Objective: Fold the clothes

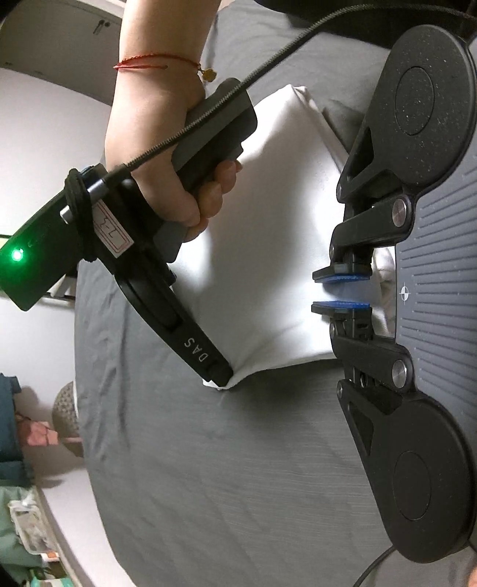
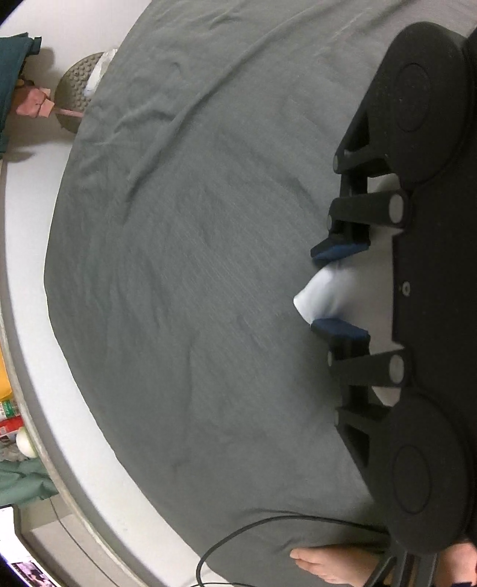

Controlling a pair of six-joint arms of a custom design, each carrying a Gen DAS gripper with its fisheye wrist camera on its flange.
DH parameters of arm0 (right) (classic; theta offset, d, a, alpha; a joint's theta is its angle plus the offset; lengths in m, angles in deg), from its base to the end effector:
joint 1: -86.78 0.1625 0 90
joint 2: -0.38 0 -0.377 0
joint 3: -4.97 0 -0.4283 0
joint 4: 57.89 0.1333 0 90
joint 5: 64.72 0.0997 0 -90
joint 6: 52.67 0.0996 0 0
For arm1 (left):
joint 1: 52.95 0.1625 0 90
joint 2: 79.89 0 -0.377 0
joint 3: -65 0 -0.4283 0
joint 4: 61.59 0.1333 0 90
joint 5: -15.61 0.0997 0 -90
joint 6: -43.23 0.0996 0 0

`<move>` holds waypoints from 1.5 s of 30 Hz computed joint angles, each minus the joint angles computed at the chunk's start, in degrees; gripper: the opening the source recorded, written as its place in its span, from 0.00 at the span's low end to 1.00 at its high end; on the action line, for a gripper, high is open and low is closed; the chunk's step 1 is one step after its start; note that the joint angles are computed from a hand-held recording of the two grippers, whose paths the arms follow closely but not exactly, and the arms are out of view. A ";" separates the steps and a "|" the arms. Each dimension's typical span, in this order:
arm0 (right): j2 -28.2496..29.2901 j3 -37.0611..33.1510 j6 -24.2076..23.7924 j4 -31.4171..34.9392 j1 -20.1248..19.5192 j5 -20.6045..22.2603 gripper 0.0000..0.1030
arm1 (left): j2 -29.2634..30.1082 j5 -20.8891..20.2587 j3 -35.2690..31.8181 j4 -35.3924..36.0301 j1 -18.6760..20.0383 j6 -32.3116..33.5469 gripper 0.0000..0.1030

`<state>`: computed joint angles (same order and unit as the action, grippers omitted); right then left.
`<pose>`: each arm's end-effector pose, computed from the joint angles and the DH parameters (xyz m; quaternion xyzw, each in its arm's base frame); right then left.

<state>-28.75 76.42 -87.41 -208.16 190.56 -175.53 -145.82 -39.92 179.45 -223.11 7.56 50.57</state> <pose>0.2784 -0.7241 -0.0002 0.3735 -0.8973 0.1184 0.2033 -0.1112 -0.5820 0.1492 0.2396 0.9067 -0.2426 0.2484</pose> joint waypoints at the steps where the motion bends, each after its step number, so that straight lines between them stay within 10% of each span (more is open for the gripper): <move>1: 0.05 0.23 -0.27 -0.54 0.09 -0.15 0.36 | -0.13 -0.02 -0.05 0.57 -0.05 -0.69 0.11; 13: -10.10 8.58 4.09 -2.64 -2.04 10.89 0.51 | -3.54 -3.05 1.94 -8.28 0.78 -6.91 0.16; 15: -14.63 13.16 3.55 -4.18 -3.13 12.76 0.56 | -4.25 -5.99 1.88 -7.80 2.08 -10.92 0.34; 17: -18.90 17.90 2.79 -6.61 -4.39 13.68 0.64 | -4.57 -6.96 1.96 -7.87 2.75 -14.24 0.86; 18: -20.89 20.07 2.55 -7.68 -5.02 14.00 0.69 | -4.43 -6.53 1.93 -8.31 2.79 -14.34 0.90; 33: -25.16 24.30 12.19 -12.33 -13.46 19.76 0.77 | -2.28 -9.70 -4.91 15.17 6.56 -29.71 0.90; 45: -26.03 22.83 16.13 -6.71 -15.95 23.11 0.78 | -2.87 -14.51 -3.11 15.10 7.82 -36.89 0.90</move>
<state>-54.78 99.25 -71.27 -214.87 174.61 -152.43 -148.69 -54.43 176.34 -208.01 15.38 13.68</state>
